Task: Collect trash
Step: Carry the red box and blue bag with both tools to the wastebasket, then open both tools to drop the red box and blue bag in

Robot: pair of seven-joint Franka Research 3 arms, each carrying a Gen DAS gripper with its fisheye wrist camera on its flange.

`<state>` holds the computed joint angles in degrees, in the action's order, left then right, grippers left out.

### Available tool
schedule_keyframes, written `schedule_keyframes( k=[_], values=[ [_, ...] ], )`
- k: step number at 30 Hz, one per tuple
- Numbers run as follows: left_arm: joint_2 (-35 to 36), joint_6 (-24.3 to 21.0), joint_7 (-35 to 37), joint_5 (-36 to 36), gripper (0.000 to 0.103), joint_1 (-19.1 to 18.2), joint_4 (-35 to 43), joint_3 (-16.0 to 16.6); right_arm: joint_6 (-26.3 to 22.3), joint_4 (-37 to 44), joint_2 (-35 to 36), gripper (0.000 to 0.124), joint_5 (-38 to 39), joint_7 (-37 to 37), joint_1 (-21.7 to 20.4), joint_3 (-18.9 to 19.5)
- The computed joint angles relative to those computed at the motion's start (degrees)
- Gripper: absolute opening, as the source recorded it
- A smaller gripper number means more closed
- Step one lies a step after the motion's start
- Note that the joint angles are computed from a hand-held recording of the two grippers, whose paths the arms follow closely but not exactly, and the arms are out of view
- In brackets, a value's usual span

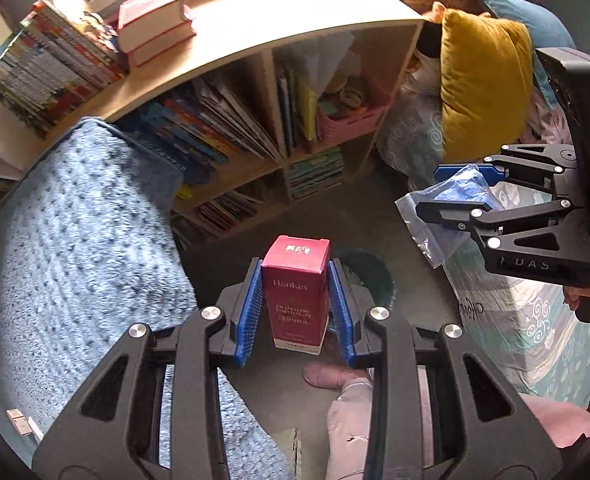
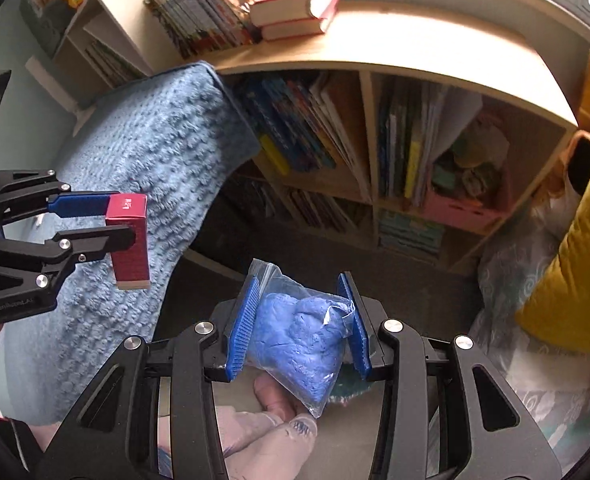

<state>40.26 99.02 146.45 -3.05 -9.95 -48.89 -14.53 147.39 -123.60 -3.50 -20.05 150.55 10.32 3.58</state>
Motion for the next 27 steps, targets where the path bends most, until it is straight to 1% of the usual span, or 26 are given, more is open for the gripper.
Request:
schedule_keyframes(
  k=[4, 7, 10, 18, 23, 25, 27],
  values=[
    [-4.3, 2.0, 1.2, 0.8, 0.030, 0.0, -10.0, -0.2, 0.9, -5.2, -2.1, 0.042, 1.3, 3.4, -0.1, 0.4],
    [-5.1, 1.6, 1.0, 2.5, 0.030, -1.0, -13.7, 0.0, 2.3, -8.5, -2.9, 0.042, 2.6, 5.7, -0.4, 0.8],
    [-6.9, 3.9, 1.8, 4.1, 0.030, -1.5, -19.1, -0.1, 3.6, -11.1, -3.2, 0.042, 4.5, 6.6, -0.7, 1.0],
    [-7.7, 7.4, 2.2, 8.0, 0.030, -2.9, -26.0, 0.0, 8.5, -16.1, -1.7, 0.042, 8.3, 8.6, -1.2, 0.9],
    [-7.1, 9.5, 2.2, 10.3, 0.030, -3.5, -28.9, 0.1, 11.2, -17.3, 0.4, 0.042, 11.3, 6.9, -0.8, 0.1],
    [-6.8, 9.6, 2.5, 10.6, 0.031, -3.5, -29.5, 0.0, 12.2, -17.8, 1.1, 0.042, 12.8, 5.6, -0.6, -0.3],
    [-6.8, 10.8, 1.9, 11.9, 0.031, -4.0, -30.7, 0.3, 13.7, -18.5, 1.6, 0.044, 13.1, 5.8, -0.5, -0.6]
  ],
)
